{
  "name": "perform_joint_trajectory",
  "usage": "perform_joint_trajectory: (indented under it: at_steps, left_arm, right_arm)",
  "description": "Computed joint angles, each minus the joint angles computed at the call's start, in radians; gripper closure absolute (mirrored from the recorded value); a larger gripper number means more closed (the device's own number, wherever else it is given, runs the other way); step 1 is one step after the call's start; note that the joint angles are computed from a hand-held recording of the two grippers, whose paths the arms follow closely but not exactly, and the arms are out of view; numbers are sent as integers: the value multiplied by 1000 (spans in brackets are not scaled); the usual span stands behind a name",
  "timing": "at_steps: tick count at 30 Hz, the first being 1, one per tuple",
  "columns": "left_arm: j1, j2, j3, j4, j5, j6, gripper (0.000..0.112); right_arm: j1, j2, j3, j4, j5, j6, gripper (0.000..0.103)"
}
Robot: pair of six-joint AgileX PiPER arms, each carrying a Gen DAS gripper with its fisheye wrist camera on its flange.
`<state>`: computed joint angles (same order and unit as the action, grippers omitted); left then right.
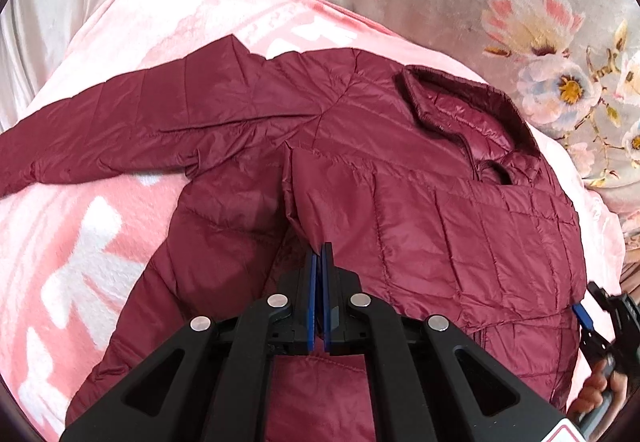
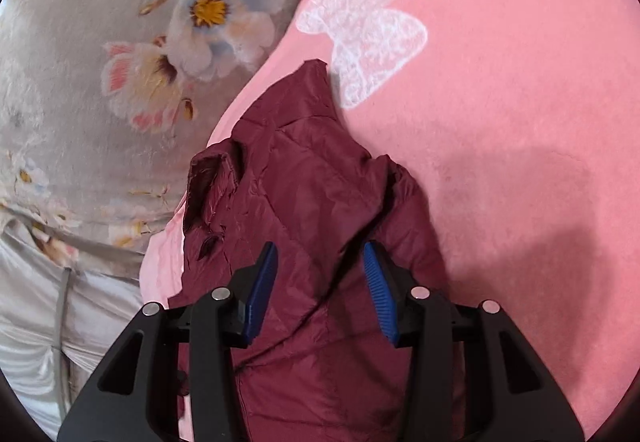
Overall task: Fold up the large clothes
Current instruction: 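Carry the sleeve across the jacket front with the right tool while the left tool pins the body, then open the right tool to release the sleeve on the jacket front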
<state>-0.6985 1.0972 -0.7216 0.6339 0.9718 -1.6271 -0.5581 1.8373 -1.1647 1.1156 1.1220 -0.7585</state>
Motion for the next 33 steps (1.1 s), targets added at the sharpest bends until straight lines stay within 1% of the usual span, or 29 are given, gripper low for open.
perform_joint_trajectory:
  at_steps: [1,2,3,4,5,6,8,9,11,12,14,15,16,17,19,21,23,24,25,26,27,28,30,31,33]
  left_arm:
    - [5,0,4,-3,-3,4,112]
    - [14,-1,9,-5,-8,10,112]
    - [22,-1,14,-5,-10,16,112]
    - [25,2,18,-3,-13,19,112]
    - [32,3,24,-3,-22,25,112]
    - [40,3,30,-7,-38,35,112]
    - [46,8,45,-7,-64,43,112]
    - [44,13,53,0,-72,38,112]
    - [46,28,72,11,-88,29,112]
    - [55,33,87,9,-110,31,112]
    - [74,47,128,15,-168,27,111]
    - [63,52,142,42,-175,-2,110]
    - [27,65,141,81,-145,-42,110]
    - [7,78,134,94,-123,-56,110]
    - [-32,107,122,122,-83,-93,110]
    - [-77,140,111,152,-34,-133,109]
    - [-113,171,95,169,11,-160,109]
    - [-127,185,90,176,30,-170,108]
    - [-138,196,85,182,44,-178,108]
    - [-141,204,78,184,54,-178,108]
    - [-147,211,75,186,64,-181,108]
    - [-151,219,70,187,70,-183,108]
    - [-154,226,65,190,75,-187,108]
    - [-156,228,65,191,78,-190,107]
    - [-166,231,66,196,86,-200,107]
  right_arm:
    - [2,29,-22,18,3,14,59]
    - [0,50,-36,38,12,17,62]
    - [-6,68,-49,72,17,14,80]
    - [-9,71,-60,88,9,13,94]
    - [-13,64,-64,98,1,10,101]
    - [-25,44,-51,134,1,-27,101]
    - [-27,-29,-9,160,-40,-118,103]
    - [-12,-82,29,164,-95,-177,103]
    - [65,-175,99,113,-291,-269,103]
    - [114,-203,117,39,-391,-287,103]
    - [220,-222,158,-135,-591,-228,103]
    - [257,-218,171,-233,-652,-170,103]
    - [294,-204,181,-333,-702,-99,103]
    - [319,-188,178,-428,-722,-19,102]
    - [338,-195,172,-537,-741,88,102]
    - [337,-207,171,-581,-738,142,101]
    - [327,-262,208,-593,-752,180,97]
    - [335,-301,234,-643,-771,244,90]
    - [350,-353,276,-726,-818,337,85]
    - [365,-406,315,-774,-856,390,72]
    - [375,-451,336,-781,-866,403,67]
    - [385,-499,352,-748,-854,379,64]
    - [409,-560,361,-627,-793,270,64]
    - [441,-588,363,-619,-765,260,64]
    - [574,-634,369,-710,-725,333,65]
